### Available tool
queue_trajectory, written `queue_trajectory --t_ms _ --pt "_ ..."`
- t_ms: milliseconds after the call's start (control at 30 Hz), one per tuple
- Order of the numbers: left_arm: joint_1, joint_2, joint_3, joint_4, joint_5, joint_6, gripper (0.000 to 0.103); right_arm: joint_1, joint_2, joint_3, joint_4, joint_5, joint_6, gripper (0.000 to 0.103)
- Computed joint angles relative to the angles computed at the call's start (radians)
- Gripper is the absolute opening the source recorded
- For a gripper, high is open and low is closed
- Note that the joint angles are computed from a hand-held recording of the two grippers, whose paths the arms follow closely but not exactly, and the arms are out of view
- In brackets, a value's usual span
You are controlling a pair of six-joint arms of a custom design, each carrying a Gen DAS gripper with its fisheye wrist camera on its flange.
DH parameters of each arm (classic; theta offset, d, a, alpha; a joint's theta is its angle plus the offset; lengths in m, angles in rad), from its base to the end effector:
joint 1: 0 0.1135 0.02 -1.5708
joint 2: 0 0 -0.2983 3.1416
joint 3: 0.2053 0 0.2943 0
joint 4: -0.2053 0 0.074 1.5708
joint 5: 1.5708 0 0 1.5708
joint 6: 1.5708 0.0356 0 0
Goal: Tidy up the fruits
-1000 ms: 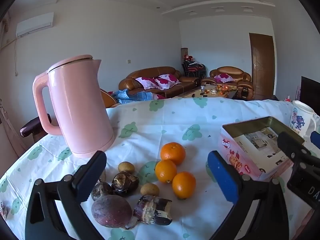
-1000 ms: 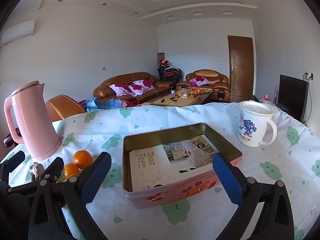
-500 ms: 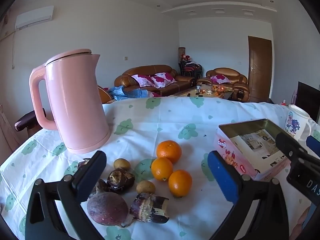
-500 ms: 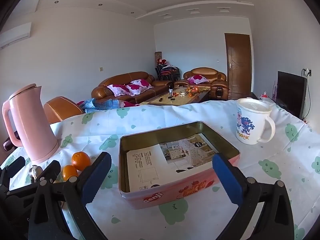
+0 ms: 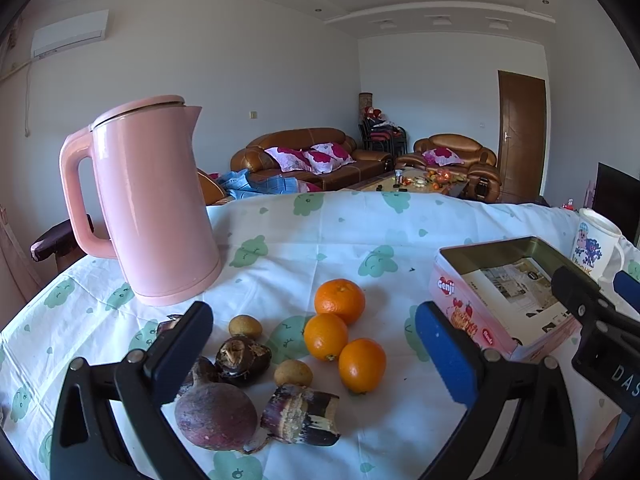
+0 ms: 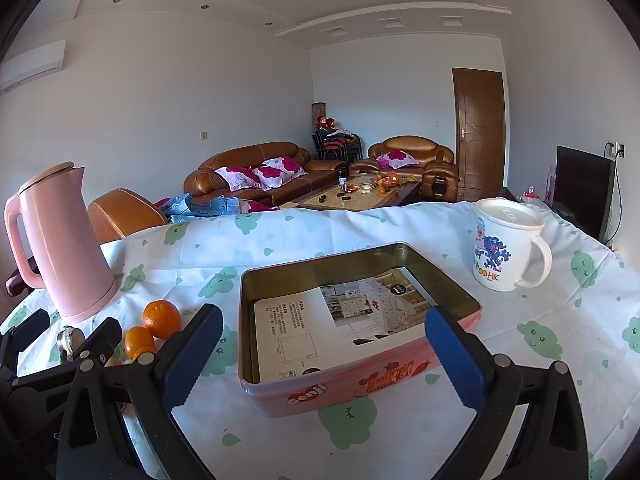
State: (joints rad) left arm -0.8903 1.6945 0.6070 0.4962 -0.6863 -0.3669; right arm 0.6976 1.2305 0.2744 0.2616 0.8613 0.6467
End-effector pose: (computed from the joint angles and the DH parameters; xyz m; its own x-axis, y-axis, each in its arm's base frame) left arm 0.2240 -0.2408 0.1257 -0.4243 0.0832 -0.9017 0.1265 0.9915 0.0319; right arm 0.1785 0.1144 0.1317 -0.3744 0.1984 -0.9058 0.3181 0.9450 0.0755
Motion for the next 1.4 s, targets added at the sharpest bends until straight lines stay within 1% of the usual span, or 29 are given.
queue_trajectory --t_ms 1400 --pt "-0.002 0.004 0.004 -0.008 -0.001 -0.006 0.103 -0.014 0.006 -0.007 0.027 -0.028 -0.013 0.102"
